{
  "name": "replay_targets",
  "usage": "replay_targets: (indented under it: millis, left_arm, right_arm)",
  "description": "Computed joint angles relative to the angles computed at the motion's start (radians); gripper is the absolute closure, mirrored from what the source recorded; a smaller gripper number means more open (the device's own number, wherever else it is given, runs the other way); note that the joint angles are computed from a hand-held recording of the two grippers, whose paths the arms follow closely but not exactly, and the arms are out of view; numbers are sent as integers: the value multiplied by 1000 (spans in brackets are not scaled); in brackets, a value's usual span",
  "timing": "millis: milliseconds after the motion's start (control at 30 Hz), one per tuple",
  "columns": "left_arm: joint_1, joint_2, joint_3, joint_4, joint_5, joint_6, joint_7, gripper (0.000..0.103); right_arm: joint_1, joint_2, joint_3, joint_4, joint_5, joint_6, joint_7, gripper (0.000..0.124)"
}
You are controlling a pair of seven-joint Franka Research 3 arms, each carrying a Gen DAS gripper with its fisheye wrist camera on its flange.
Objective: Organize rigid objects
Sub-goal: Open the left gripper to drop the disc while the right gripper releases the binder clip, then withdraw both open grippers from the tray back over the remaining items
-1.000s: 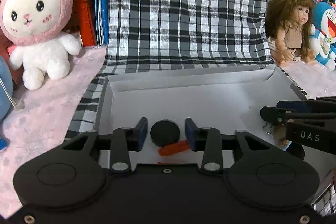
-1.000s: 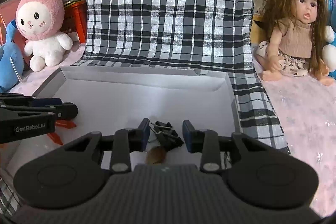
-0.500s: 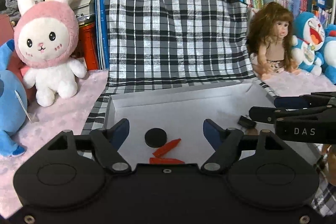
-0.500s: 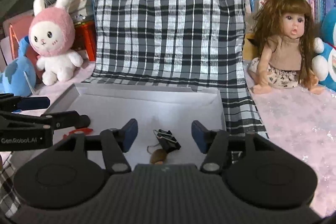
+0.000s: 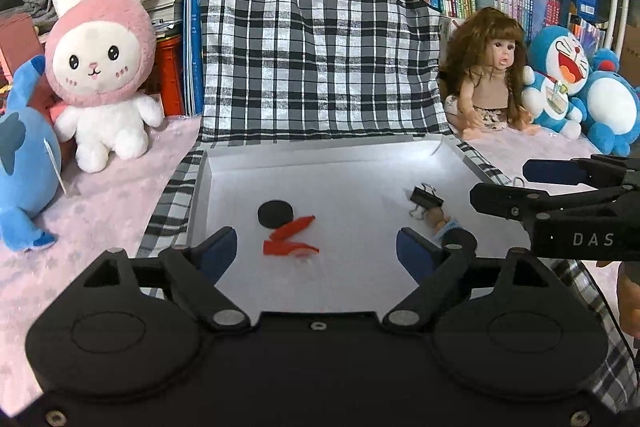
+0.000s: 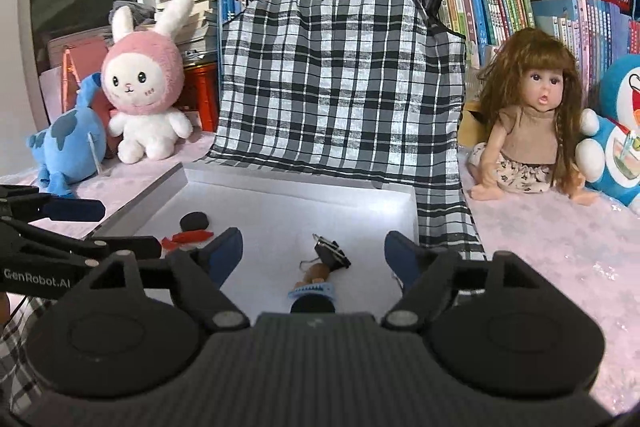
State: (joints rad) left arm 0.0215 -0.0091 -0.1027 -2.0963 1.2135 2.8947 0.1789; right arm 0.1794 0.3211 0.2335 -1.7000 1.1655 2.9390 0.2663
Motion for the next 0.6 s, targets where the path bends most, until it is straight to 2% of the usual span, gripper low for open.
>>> replay_targets:
  millis: [233,433,600]
  left_arm:
    - [-1,-47,-16,-67,-22,-6,4,12]
    - [-4,-70,-34,-110,-51,-33,1,10]
    - [-1,-92,-42,-144,-81,-25,0,10]
  right_arm:
    - [-12,-58,4,-73,157,4,-164,36]
    - [18,-95,-32,-120,277,15,-288,36]
    - [43,-126,-61,-159,366,20,-393,35]
